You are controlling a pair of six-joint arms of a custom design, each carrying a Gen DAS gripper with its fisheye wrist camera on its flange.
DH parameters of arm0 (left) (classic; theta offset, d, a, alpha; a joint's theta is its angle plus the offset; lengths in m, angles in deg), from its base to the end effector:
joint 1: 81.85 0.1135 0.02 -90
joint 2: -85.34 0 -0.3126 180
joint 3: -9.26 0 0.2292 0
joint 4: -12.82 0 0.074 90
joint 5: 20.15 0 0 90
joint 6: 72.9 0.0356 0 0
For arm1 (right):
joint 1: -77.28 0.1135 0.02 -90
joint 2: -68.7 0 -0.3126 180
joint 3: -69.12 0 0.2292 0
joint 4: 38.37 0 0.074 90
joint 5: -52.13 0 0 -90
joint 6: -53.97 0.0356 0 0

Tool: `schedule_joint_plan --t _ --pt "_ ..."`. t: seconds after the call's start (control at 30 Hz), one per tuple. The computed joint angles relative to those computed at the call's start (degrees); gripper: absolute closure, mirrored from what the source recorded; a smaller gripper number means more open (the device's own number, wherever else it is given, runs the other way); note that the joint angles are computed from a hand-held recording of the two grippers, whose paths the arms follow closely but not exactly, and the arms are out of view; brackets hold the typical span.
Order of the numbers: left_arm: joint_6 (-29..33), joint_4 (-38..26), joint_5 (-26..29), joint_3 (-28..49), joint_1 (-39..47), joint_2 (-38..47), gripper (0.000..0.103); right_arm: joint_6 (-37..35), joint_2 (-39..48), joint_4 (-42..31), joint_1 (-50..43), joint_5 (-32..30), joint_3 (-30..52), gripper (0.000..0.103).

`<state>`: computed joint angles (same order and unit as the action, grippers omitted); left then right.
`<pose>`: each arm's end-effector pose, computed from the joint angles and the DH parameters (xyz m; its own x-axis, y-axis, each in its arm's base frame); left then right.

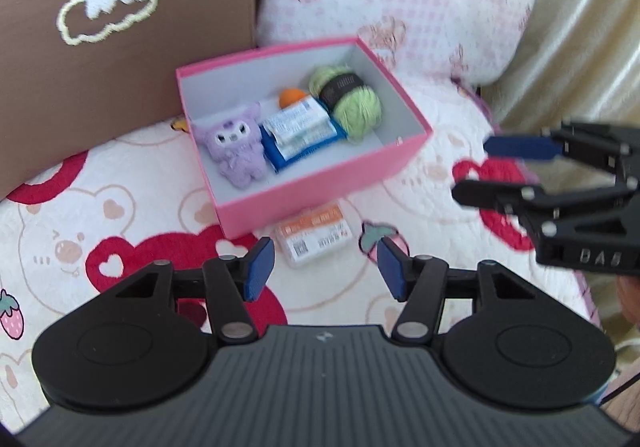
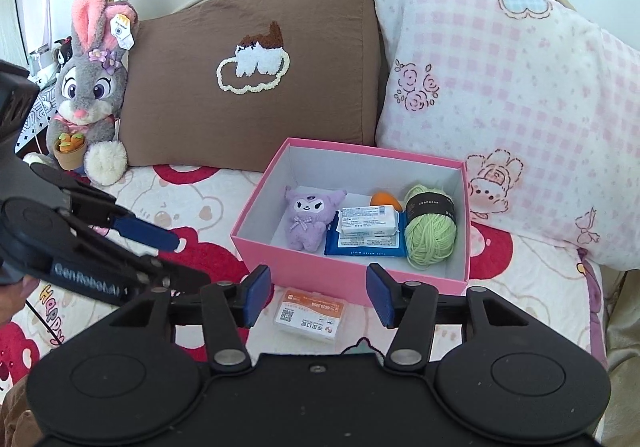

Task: Organize objects
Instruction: 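Raise the left tool out of the pink box, then move the left tool down to the clear plastic case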

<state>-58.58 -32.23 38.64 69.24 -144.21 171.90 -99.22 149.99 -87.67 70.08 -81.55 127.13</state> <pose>0.1273 -0.2033 0.2239 -0.7696 -0.3167 -0.5544 -0.2579 0.9485 -0.1837 0.2145 -0.0023 0.2367 -0.3248 -0.6096 -0.7231 -0.8965 0.4420 0.0300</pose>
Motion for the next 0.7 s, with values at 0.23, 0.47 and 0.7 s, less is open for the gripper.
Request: schedule_joint_plan --t 0.23,0.47,0.7 --pt "-3.42 0.53 1.26 1.23 -3.5 3.53 0.047 -2.85 1.0 -2.18 -1.7 0.06 0.75 0.041" --pt "-12.12 -3.27 -1.34 1.98 -8.51 5.54 0.045 -3.95 1.99 -6.6 -2.93 1.78 3.2 0.039" --pt "-15.08 5.22 -0.13 -4.57 -8.11 5.31 0.045 -9.25 6.73 -5.46 -1.92 3.02 1.07 0.035"
